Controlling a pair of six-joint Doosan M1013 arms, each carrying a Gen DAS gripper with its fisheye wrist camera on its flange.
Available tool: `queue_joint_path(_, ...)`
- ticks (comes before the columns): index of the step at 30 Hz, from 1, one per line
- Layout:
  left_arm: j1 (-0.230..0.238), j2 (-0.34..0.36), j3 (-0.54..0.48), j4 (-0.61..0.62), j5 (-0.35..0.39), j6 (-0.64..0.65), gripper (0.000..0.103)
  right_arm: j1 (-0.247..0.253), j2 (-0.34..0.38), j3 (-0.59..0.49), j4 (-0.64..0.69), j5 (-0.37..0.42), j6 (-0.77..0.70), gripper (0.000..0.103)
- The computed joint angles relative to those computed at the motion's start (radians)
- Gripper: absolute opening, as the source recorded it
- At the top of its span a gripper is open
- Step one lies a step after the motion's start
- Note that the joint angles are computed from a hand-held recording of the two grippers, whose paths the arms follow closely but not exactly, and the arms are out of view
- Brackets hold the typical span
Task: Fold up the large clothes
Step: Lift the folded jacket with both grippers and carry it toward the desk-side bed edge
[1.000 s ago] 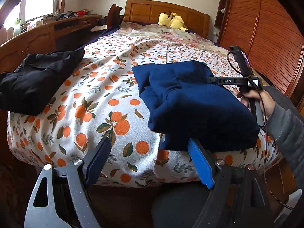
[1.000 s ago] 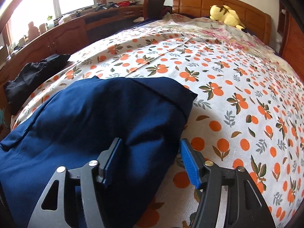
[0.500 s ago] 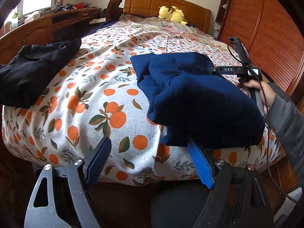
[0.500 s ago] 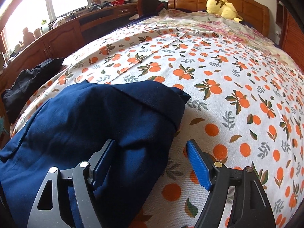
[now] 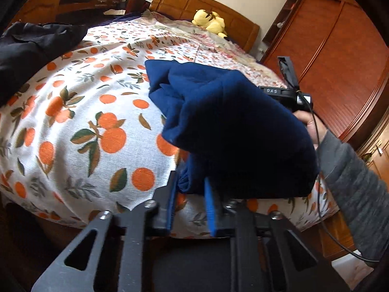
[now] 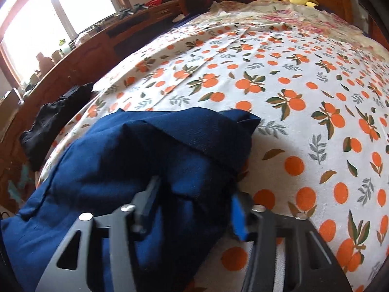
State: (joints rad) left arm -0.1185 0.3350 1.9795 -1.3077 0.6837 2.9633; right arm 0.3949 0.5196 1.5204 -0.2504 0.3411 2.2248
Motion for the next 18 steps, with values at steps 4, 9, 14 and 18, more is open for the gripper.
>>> queue_joint_path(4, -0.004, -0.016, 0.017, -0.042, -0.012, 0.045, 0.011, 0.005, -0.012, 0.009, -0.067, -0.006, 0.039, 0.019)
queue_joint_path(9, 0.003, -0.038, 0.034, -0.141, 0.002, 0.130, 0.009, 0.034, -0.036, 0.031, -0.439, -0.025, 0.395, 0.011)
queue_joint_path(14, -0.002, -0.065, 0.034, -0.188, -0.025, 0.187, 0.009, 0.064, -0.042, 0.016, -0.610, 0.021, 0.533, 0.010)
queue_joint_path(18, 0.001, -0.081, 0.028, -0.224, -0.062, 0.225, 0.008, 0.079, -0.046, 0.007, -0.653, 0.037, 0.554, 0.009)
